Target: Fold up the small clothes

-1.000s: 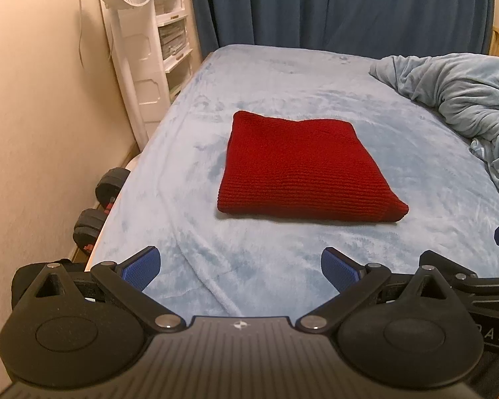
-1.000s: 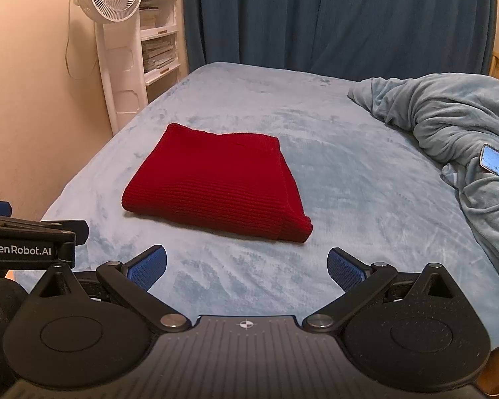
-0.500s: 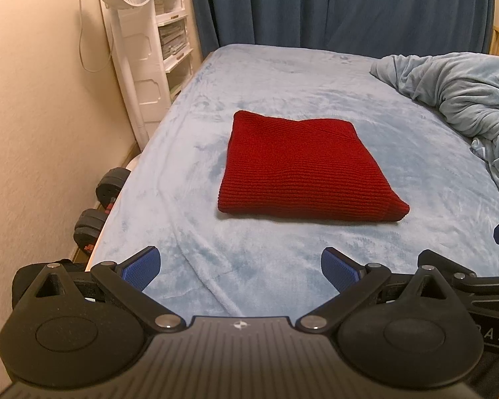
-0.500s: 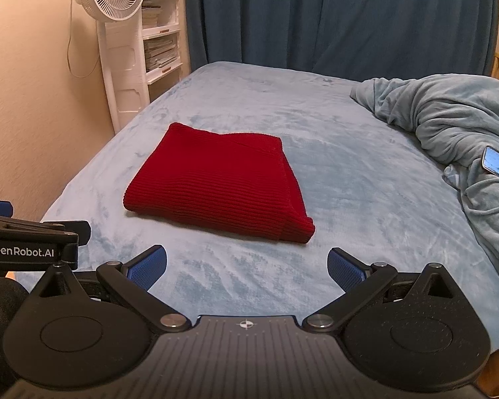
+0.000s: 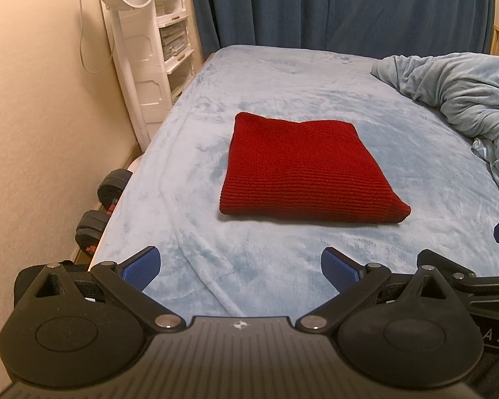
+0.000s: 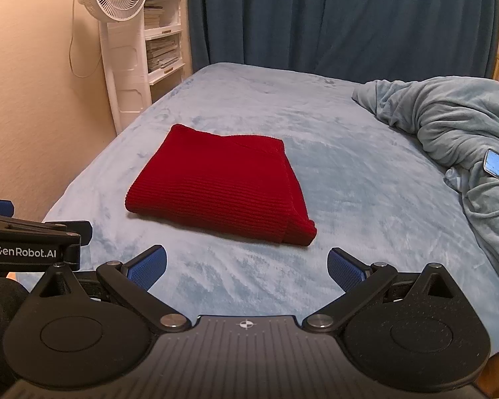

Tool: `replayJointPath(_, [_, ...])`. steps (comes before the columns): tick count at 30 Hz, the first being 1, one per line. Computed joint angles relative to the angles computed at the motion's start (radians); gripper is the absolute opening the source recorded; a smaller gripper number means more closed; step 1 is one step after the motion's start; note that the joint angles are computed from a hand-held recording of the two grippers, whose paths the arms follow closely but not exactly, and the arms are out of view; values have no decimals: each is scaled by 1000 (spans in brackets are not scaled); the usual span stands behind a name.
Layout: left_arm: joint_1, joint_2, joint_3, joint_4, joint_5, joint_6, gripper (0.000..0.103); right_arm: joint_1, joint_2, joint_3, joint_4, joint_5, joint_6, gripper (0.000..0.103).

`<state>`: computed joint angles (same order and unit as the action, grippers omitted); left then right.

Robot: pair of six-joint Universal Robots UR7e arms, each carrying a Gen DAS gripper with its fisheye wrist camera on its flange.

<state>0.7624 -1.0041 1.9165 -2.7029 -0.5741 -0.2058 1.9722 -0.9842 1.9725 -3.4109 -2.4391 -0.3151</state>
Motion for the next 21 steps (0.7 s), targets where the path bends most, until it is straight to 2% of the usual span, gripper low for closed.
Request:
replayJointPath(13, [2, 0, -5, 12, 3, -7, 103, 2, -2, -3, 11, 0, 3, 102])
replayJointPath(19, [-4, 15, 7, -28, 53, 24, 103, -1, -9, -6, 31, 7, 7, 102])
replayJointPath(21, [-1, 11, 6, -17, 38, 17, 103, -3, -12, -3, 38, 14, 7, 102])
